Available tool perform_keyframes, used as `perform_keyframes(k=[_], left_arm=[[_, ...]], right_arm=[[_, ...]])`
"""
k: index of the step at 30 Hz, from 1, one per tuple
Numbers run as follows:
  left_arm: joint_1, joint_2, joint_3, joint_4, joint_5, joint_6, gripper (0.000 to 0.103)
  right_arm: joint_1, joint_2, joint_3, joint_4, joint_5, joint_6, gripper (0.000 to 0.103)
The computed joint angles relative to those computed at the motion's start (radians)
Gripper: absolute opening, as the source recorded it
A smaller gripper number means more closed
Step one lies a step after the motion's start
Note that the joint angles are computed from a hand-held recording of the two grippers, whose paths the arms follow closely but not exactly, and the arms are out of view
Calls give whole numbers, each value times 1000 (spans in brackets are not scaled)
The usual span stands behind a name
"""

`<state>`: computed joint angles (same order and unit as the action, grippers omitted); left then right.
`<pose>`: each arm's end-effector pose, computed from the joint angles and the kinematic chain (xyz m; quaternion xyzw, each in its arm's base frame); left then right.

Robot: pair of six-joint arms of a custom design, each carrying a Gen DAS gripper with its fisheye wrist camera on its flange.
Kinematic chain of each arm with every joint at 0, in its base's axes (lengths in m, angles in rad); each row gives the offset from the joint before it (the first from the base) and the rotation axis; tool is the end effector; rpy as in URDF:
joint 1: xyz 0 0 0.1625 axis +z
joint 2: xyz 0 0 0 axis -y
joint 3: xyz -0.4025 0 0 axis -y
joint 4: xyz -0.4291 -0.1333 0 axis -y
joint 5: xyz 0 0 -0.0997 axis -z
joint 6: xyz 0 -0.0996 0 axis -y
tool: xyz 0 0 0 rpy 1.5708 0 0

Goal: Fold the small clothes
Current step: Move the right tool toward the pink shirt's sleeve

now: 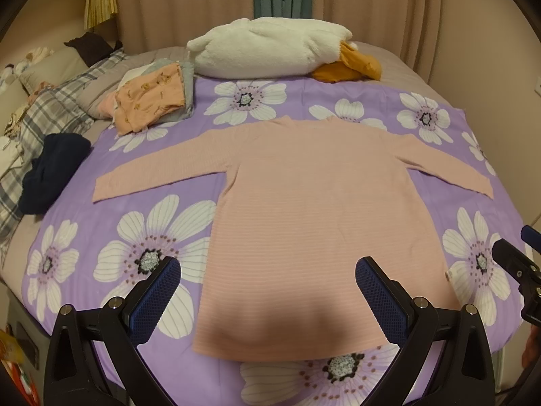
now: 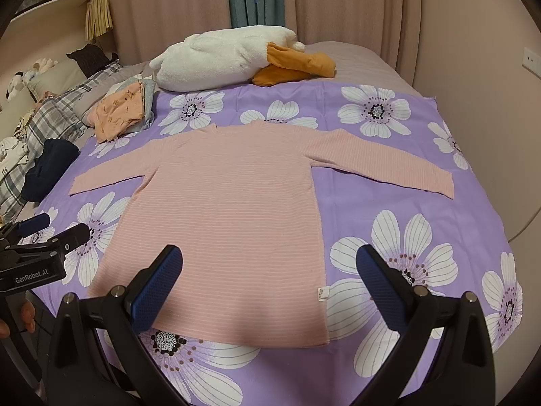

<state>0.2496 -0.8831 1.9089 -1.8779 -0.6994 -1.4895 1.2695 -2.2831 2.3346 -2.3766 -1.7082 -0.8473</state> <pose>-0.4432 -0.3292 -0.0073 0.0766 0.8581 -0.3372 0.3795 0.0236 -0.3274 0.4414 0.2257 -0.9000 0.2738 0.2532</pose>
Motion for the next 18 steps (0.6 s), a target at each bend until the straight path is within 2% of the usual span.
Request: perform_keyframes(k=[14, 18], left_arm=[[1, 2, 0, -3, 0, 4, 102], [14, 18, 20, -113, -26, 50, 102]], right_arm=[[-13, -4, 6, -8, 13, -3, 103], [-48, 0, 11, -10, 40, -4, 103]])
